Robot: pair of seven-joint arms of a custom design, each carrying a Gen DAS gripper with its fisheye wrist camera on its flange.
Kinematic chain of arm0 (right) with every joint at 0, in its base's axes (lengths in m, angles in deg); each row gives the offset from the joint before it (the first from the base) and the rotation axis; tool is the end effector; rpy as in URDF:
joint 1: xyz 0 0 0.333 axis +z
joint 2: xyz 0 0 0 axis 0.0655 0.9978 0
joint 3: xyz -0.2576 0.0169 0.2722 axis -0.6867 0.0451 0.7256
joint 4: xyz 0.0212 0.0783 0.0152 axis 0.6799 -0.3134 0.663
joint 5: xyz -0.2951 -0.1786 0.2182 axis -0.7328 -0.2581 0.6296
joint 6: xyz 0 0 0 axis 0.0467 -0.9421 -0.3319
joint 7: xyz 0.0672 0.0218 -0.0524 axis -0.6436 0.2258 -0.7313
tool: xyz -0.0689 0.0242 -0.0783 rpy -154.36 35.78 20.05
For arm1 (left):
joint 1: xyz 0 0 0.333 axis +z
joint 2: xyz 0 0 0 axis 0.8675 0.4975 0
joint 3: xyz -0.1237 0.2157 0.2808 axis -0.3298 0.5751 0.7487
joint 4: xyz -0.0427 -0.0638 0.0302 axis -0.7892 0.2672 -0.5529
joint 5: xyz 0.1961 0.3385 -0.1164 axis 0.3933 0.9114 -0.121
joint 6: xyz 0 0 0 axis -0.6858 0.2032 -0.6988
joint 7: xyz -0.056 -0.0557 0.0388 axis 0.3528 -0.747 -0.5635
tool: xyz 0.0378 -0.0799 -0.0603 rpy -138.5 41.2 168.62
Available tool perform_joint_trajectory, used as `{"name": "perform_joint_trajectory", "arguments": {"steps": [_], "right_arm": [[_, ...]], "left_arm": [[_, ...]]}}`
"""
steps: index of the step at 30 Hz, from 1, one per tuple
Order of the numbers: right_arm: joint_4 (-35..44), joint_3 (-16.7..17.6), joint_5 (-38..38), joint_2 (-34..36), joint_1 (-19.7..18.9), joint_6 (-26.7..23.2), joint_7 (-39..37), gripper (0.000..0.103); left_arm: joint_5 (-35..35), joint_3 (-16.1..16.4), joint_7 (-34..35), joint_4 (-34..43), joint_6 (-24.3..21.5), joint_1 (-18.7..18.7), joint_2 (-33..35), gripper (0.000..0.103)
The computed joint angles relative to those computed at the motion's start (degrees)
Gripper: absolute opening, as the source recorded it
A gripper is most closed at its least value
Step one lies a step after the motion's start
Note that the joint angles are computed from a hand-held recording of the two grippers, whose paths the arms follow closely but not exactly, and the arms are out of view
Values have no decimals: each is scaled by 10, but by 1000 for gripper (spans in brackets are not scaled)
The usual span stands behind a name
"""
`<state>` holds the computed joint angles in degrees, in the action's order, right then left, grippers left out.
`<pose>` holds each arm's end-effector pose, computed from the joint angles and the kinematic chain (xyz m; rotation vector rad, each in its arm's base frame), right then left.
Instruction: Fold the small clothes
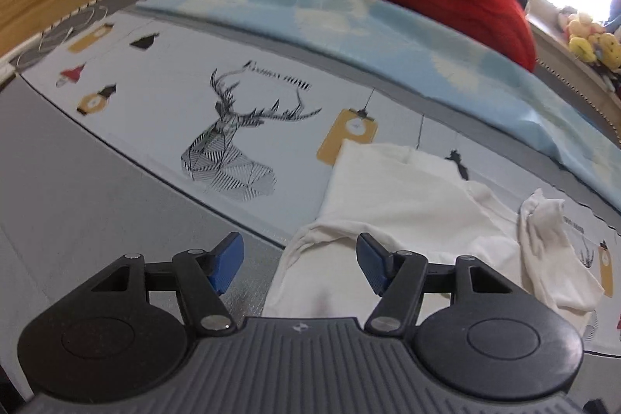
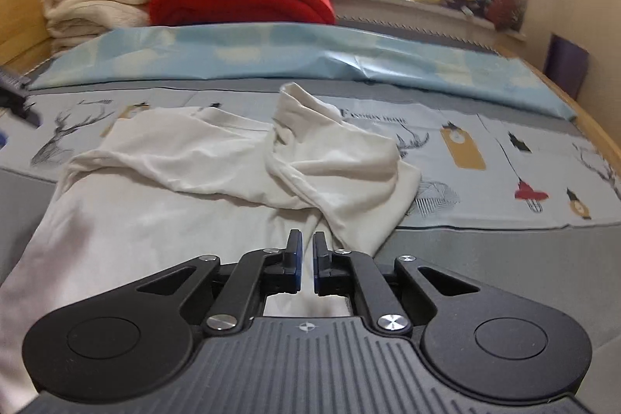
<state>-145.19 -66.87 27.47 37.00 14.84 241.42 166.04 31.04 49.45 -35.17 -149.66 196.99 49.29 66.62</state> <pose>0.5138 0.2046 0.5320 -1.5742 1.8943 -0.8689 0.7436 -0.2125 0.5923 -2.0846 1.6431 -0.6538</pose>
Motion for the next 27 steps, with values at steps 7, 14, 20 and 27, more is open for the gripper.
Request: {"name": "perform_joint_trajectory", "arguments": {"steps": [7,14,20,27], "right_arm": [[122,-37,17,107,6,39,-64,30],[362,-42,161,306,18,-2,-276,39],[555,-67,223,456,54,-158,-416,36],[478,-141,225,402,89,-65,-384,3]], "left_arm": [[-49,-13,5,3,-3,13,13,69],[-62,-9,8,25,2,15,24,71],[-92,-14,7,62,-27,25,47,71],[-93,-17,9,71,-22,19,53,71]]}}
